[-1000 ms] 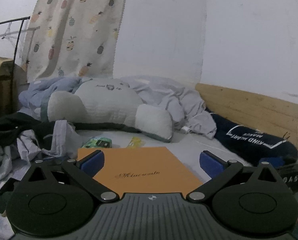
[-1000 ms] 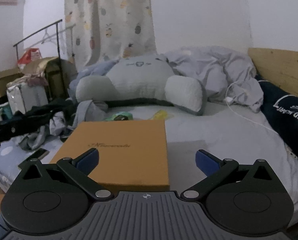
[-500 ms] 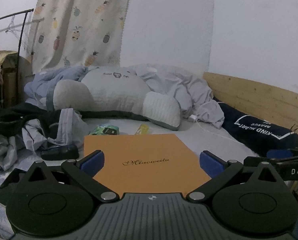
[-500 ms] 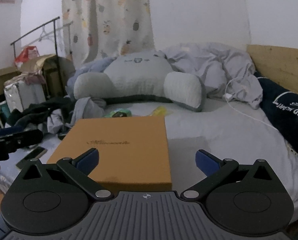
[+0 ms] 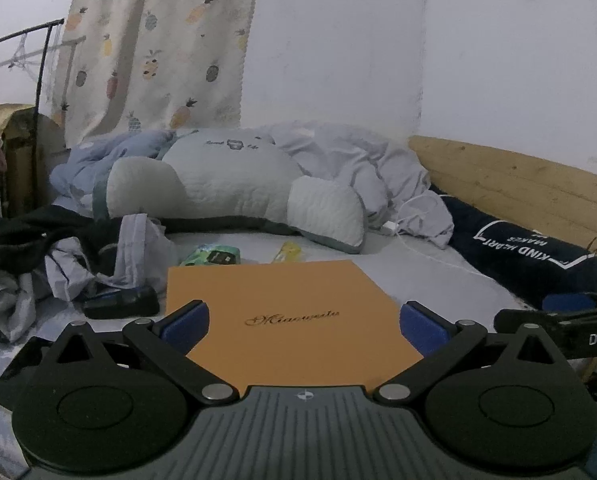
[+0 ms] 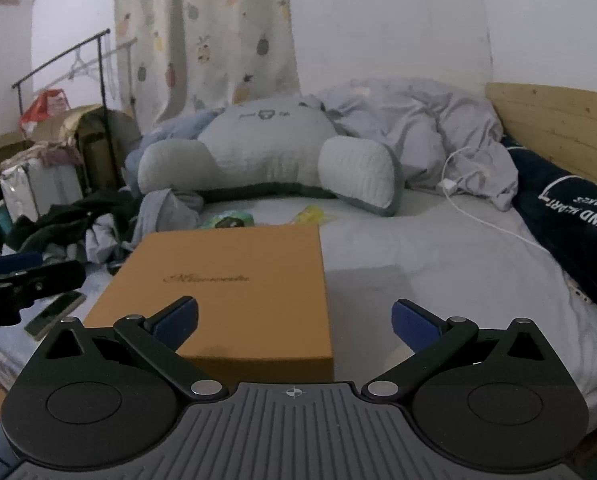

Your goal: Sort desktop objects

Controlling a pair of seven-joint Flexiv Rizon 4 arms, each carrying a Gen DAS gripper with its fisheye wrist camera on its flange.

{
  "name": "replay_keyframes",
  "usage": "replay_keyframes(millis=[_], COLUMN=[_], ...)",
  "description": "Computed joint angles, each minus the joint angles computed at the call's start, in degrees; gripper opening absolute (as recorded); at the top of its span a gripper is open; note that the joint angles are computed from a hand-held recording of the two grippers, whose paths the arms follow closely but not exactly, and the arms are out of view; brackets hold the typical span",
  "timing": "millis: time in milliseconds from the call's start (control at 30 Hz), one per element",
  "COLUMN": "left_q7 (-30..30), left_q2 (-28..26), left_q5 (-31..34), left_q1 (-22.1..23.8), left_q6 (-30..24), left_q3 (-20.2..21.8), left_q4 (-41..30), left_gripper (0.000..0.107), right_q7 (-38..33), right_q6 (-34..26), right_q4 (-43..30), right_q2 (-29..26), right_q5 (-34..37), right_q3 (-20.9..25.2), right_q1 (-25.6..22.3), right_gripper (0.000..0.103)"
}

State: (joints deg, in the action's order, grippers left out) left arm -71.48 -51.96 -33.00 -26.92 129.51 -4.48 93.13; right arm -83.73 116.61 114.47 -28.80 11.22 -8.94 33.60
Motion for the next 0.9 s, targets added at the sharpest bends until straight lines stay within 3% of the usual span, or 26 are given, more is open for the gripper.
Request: replay_keyframes(millis=[200,800,900], left_q7=[1.2,-1.1,-1.2], left_q2=[0.1,0.4,0.3], left_q5=[-1.9,2.2,2.3], left_q1=[-0.8,0.8,0.6], left_q6=[-0.7,-1.9,-2.1], left_q3=[0.5,-0.1,0.2], left_q4=[-0.2,0.2,0.1], left_gripper=[0.103,0.103,0.103], right_q7=[0.1,0.2,0.5], right_q6=[-0.4,-1.4,-0.9], right_q4=[-0.1,-0.1,-0.2], right_q2=[-0.1,-0.1,-0.4], right_q5=[0.1,0.6,-1.2], right_q3=[-0.3,-2.3,-0.3], right_q1=[0.3,2.1,-0.7], right_gripper=[0.103,0.103,0.103])
